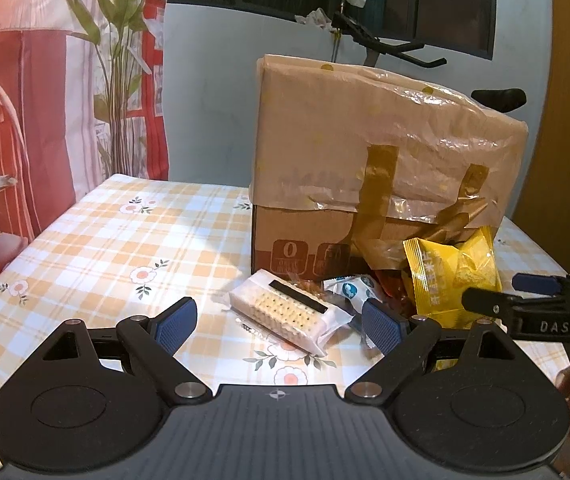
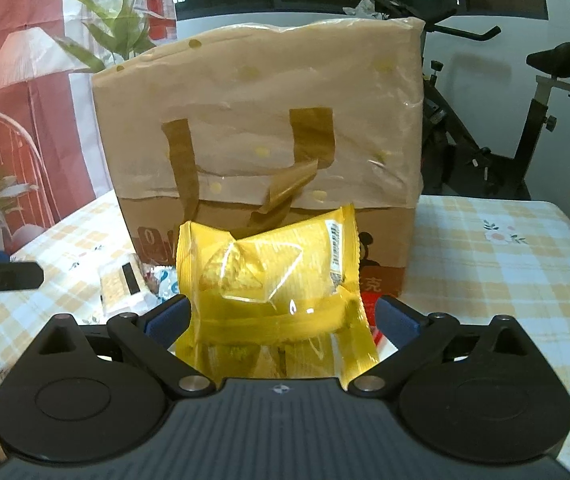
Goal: Organize snacks
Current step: 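Lower the right tool onto the yellow pastry pack and close on it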
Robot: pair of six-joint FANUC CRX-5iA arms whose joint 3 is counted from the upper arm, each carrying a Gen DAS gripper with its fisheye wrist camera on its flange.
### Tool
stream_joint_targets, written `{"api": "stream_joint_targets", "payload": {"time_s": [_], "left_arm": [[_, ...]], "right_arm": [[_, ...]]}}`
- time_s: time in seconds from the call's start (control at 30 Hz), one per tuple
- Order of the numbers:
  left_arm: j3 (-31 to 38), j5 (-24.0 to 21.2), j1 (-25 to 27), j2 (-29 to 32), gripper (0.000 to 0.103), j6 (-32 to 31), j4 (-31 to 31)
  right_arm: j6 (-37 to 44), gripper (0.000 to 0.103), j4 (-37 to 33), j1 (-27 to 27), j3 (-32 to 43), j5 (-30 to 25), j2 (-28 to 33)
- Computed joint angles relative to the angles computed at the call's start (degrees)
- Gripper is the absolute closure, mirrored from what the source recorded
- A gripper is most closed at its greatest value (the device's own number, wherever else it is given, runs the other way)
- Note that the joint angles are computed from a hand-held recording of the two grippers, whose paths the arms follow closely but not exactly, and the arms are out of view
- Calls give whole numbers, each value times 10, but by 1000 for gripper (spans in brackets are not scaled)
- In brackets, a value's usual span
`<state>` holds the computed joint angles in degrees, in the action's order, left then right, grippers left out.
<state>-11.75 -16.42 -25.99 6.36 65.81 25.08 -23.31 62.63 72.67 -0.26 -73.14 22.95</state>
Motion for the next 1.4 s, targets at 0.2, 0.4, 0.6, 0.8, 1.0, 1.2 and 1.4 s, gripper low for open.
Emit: {"api": "stream_joint_targets", "payload": {"time_s": [0.2,0.4,0.6,0.8,1.0,1.2,1.4], "left_arm": [[3,-3,1,1,12,14,-12],[5,-6,2,2,12,20,-17],[10,-13,4,4,12,30,-26],[15,-22,4,6,12,37,-32],[20,-32,6,6,12,55,-49],[20,-35,8,4,12,64,-54],[22,-47,10,9,13,63,-41]], "right_arm": [[-4,0,17,-13,-7,21,0],[4,0,13,-26,-4,32,2],[10,0,11,-34,-8,47,1],[24,0,-8,-33,11,30,15],[20,0,-20,-34,23,21,25],[14,17,-7,-23,-2,34,8],[-21,22,1,12,-8,-5,10]]}}
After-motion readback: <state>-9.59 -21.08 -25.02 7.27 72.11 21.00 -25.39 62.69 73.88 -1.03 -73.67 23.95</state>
